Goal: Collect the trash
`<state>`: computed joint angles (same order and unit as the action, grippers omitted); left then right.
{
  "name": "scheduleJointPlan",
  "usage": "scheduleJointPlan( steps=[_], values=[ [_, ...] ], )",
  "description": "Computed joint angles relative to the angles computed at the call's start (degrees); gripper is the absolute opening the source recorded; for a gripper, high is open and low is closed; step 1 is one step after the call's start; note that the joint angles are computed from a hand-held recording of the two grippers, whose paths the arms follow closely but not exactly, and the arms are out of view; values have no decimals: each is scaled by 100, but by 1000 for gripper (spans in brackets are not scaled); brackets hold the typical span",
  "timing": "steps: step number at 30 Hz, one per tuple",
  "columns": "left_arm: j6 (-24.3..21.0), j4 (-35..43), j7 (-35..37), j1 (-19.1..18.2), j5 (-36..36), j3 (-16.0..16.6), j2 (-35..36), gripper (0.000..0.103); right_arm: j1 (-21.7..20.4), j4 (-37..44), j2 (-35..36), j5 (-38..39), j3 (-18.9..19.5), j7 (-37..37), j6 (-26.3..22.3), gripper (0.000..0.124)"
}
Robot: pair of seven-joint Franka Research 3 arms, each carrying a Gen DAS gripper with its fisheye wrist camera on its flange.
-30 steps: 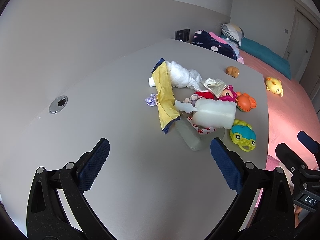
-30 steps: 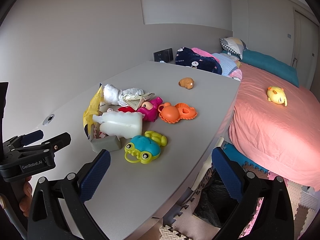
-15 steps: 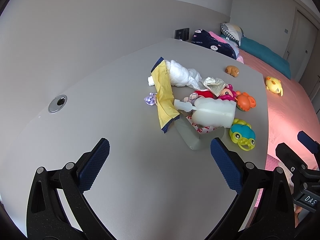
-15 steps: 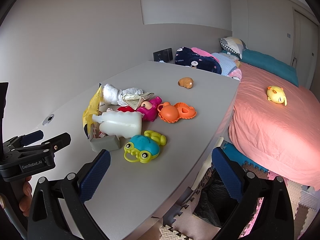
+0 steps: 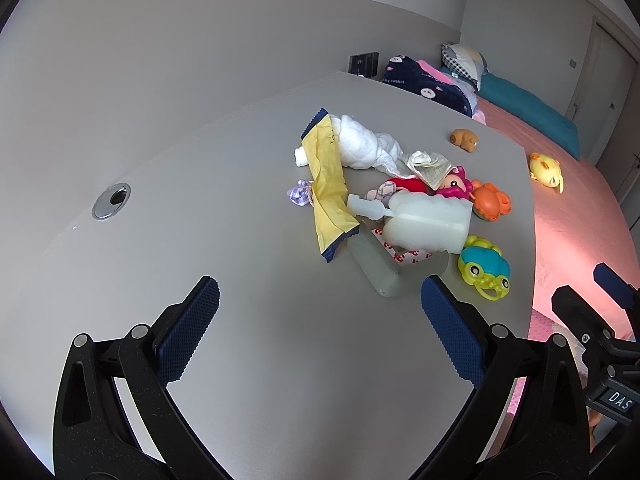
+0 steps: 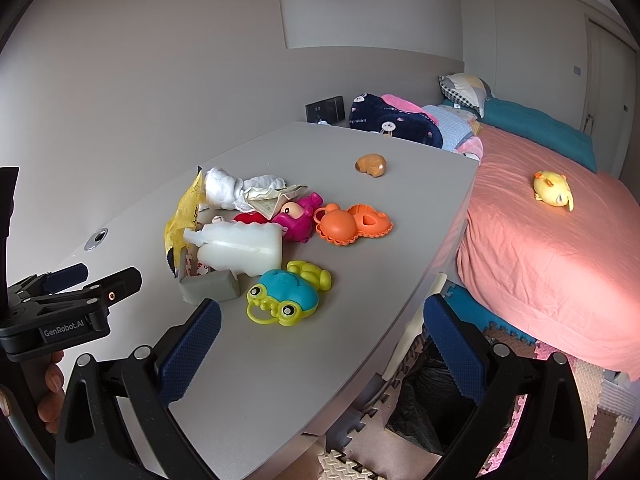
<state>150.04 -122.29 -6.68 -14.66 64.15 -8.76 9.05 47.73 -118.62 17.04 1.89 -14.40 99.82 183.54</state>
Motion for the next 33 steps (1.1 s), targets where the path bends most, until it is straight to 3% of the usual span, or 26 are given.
scheduleJointPlan(
  steps=[15,18,23,25,33],
  values=[
    [159,7,195,41,-164,60,76,98,-541,218,184,89,542,-161,-184,101],
    [-39,63,191,16,-123,72,89,98,-926,349,279,179,950,-358,-280,101],
    [221,161,197,145,-176,155,186,98,-1335,675,530,316,1397,-661,-527,100],
    [121,285,289,136,-210,172,267,98,-1481,847,646,391,1563,-790,-680,94],
    [179,794,711,182,-489,322,674,98,-1622,1406,1024,514,1740,-1043,-1039,93]
  ],
)
